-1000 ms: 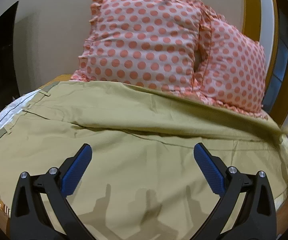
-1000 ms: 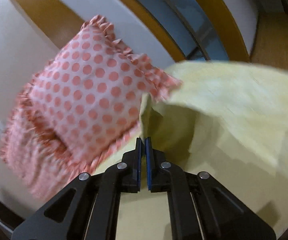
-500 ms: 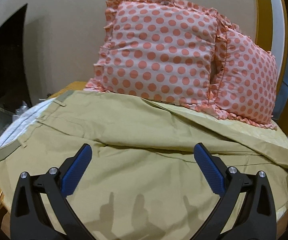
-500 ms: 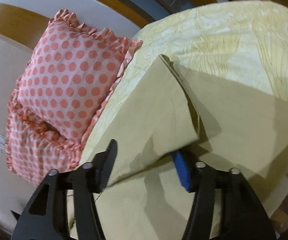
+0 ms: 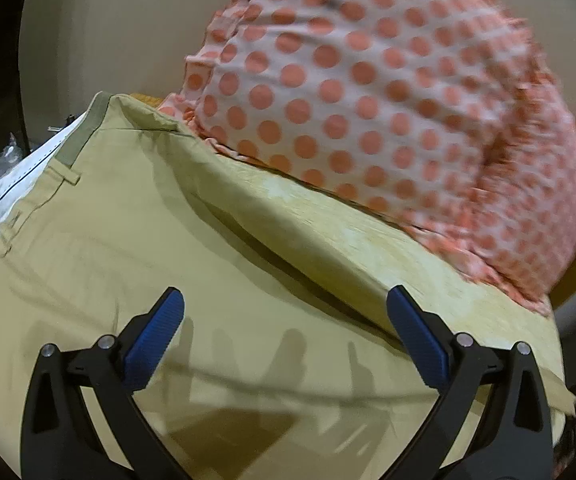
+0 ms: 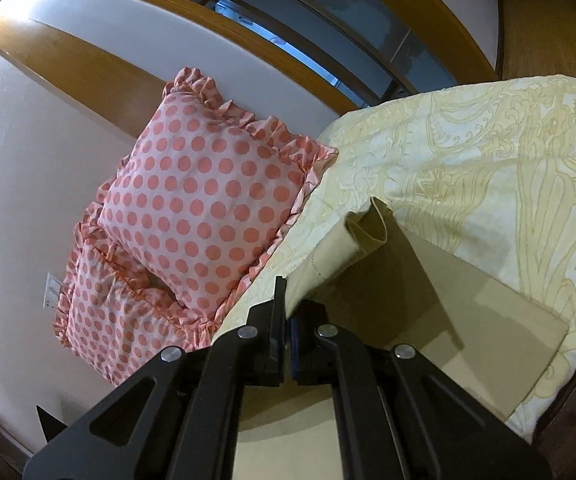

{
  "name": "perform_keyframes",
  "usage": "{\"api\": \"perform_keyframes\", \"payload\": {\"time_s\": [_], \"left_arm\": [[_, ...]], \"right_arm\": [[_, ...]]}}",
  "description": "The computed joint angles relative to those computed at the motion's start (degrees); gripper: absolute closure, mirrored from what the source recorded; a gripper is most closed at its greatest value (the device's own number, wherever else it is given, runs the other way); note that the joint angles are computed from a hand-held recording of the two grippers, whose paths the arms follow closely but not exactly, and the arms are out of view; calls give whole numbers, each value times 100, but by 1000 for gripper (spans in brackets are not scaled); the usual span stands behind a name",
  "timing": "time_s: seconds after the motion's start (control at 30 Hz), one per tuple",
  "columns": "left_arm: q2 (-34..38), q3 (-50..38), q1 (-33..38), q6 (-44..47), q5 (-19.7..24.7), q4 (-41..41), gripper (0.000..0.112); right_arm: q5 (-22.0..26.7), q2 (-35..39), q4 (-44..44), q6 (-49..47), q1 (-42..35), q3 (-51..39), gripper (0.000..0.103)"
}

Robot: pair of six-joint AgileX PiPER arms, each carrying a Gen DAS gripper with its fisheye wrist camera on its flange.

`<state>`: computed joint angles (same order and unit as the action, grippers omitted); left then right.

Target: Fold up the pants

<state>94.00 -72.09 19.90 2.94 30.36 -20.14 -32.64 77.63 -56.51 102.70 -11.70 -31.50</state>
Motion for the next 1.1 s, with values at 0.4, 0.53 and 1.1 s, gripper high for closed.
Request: {"api": "perform_keyframes", "payload": {"time_s": [0.4,0.53,1.1], "left_arm": [[67,-115,963,1082,429,-1422,103],[-2187,2041,1786,2739,621,-2332,102],[-4047,4408,4425,4988,2265,-2978,99]], "right_arm": [[-208,-298,-418,-6,-255,70,102],[-183,-462,-807,186,-598,393,102],[-379,-315,-1140,218,-1341,1153,102]]}}
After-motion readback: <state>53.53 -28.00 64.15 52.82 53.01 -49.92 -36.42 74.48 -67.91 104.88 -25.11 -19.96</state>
